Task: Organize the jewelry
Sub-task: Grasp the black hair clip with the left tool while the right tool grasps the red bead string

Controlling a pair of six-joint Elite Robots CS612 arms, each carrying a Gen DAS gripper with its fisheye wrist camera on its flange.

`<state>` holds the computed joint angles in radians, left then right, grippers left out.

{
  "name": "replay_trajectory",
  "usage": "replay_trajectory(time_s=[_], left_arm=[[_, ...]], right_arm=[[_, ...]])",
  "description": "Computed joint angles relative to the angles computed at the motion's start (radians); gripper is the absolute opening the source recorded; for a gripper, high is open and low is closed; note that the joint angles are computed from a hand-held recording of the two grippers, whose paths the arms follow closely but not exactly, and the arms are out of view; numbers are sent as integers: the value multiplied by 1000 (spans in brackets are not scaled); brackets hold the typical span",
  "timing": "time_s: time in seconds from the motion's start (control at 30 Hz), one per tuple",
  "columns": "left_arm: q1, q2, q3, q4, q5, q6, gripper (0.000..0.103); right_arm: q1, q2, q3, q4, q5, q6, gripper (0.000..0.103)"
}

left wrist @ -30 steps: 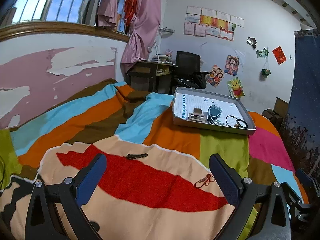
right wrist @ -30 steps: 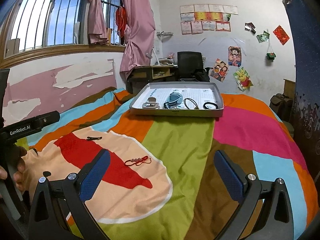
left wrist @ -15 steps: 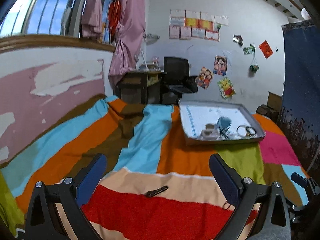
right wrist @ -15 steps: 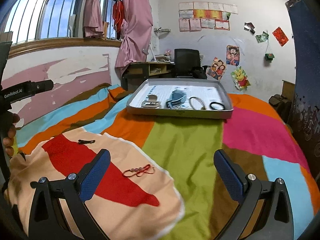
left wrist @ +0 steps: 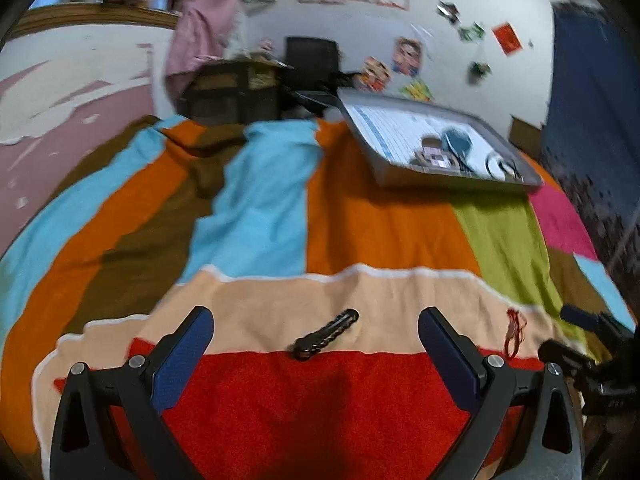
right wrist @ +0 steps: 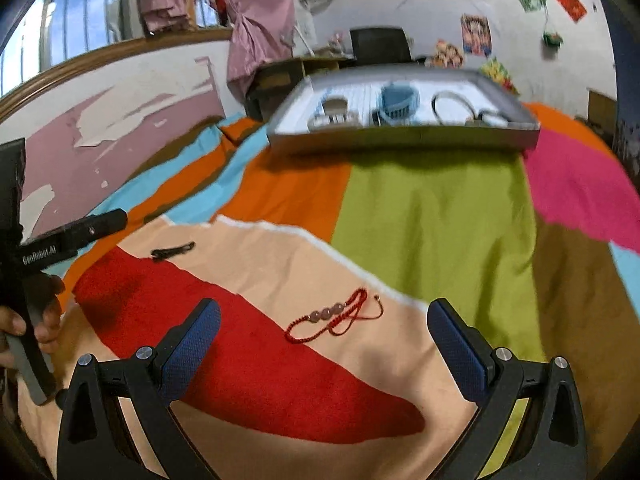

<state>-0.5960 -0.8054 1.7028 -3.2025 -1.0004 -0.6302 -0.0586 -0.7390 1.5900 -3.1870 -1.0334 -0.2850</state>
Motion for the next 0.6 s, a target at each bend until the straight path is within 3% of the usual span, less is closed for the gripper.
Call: replay_trajectory(time_s=[0.3, 0.37, 0.43, 0.53, 0.6], left_arm=[[47, 34, -39, 12, -152, 24, 103], [51, 41, -45, 18, -180, 29, 97], [55, 44, -49, 36, -208, 30, 82], [53, 46, -51, 45, -210, 22, 73], [55, 46, -48, 28, -221, 18, 64]], right_arm=[[31, 39, -75, 141, -57, -11, 102], [34, 45, -85, 166, -62, -3, 102], [36, 50, -92, 183, -58, 3, 101], [40, 59, -101, 192, -42, 12, 101], [41, 63, -105, 193, -23, 16, 95]])
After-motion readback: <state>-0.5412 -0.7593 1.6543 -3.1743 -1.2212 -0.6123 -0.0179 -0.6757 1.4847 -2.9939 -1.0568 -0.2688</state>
